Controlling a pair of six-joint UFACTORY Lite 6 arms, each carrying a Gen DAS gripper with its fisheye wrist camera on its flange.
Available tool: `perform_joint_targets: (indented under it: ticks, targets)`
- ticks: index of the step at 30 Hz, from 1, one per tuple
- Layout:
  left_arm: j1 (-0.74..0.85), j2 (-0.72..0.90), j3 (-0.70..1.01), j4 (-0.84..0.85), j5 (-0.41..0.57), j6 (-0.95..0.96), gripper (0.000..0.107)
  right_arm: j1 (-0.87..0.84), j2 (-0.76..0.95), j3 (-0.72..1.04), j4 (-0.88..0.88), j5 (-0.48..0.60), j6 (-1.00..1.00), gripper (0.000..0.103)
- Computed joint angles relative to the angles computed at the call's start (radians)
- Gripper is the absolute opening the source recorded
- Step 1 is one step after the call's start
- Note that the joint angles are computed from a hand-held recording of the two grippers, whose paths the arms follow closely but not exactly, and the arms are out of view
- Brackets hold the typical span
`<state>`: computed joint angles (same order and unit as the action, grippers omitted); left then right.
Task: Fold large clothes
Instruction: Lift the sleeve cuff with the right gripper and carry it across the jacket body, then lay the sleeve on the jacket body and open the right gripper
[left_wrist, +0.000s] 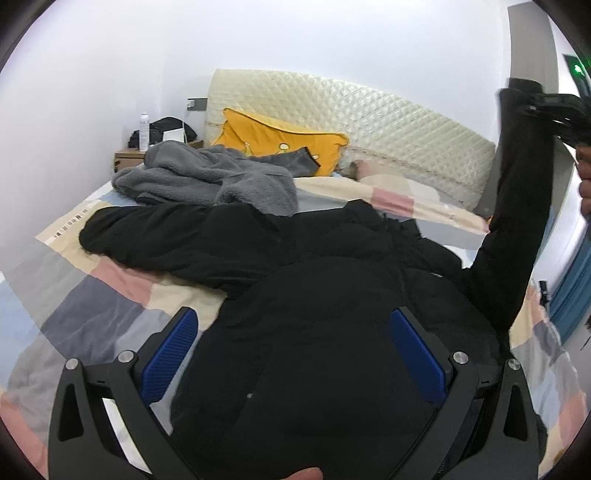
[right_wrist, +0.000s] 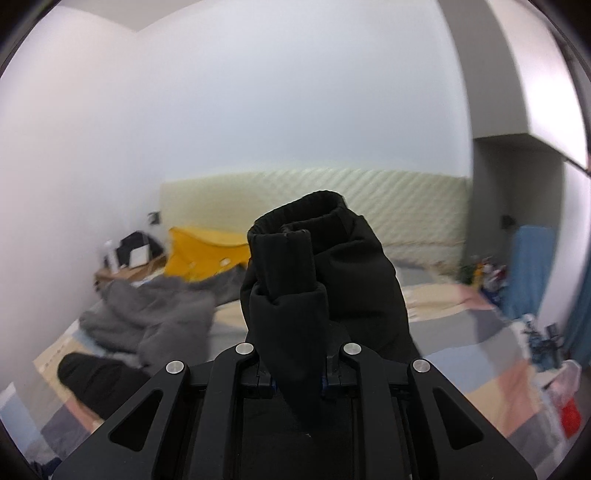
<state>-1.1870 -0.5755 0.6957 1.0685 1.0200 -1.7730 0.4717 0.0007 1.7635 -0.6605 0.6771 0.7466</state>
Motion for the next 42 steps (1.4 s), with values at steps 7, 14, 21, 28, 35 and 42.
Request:
perform_joint_targets:
  ticks: [7,14,21,28,35,42]
  targets:
    - [0.097,-0.034,-0.031,-0.035,-0.002,0.091,0.103,0.186,0.236,-0.044,-0.186,-0.134,0.349,0.014]
    - [0.373,-0.128,-0.108,-0.124,-0.143,0.225,0.103,0.241,0.465,-0.102,-0.285,-0.27,0.587,0.014]
    - [0.413,-0.094,-0.122,-0.123,-0.21,0.238,0.103,0.305,0.763,0.098,-0.101,-0.263,0.367,0.015]
    - [0.47,-0.037,-0.122,-0.141,-0.305,0.256,0.103,0.271,0.933,0.279,0.19,-0.199,0.073,0.019]
    - [0.462,-0.001,-0.114,-0.131,-0.326,0.236,0.103,0.323,0.905,0.283,0.225,-0.165,-0.013,0.067]
    - [0.367,-0.04,-0.116,-0.077,-0.236,0.192,0.103,0.348,0.631,-0.011,0.141,-0.267,0.092,0.067]
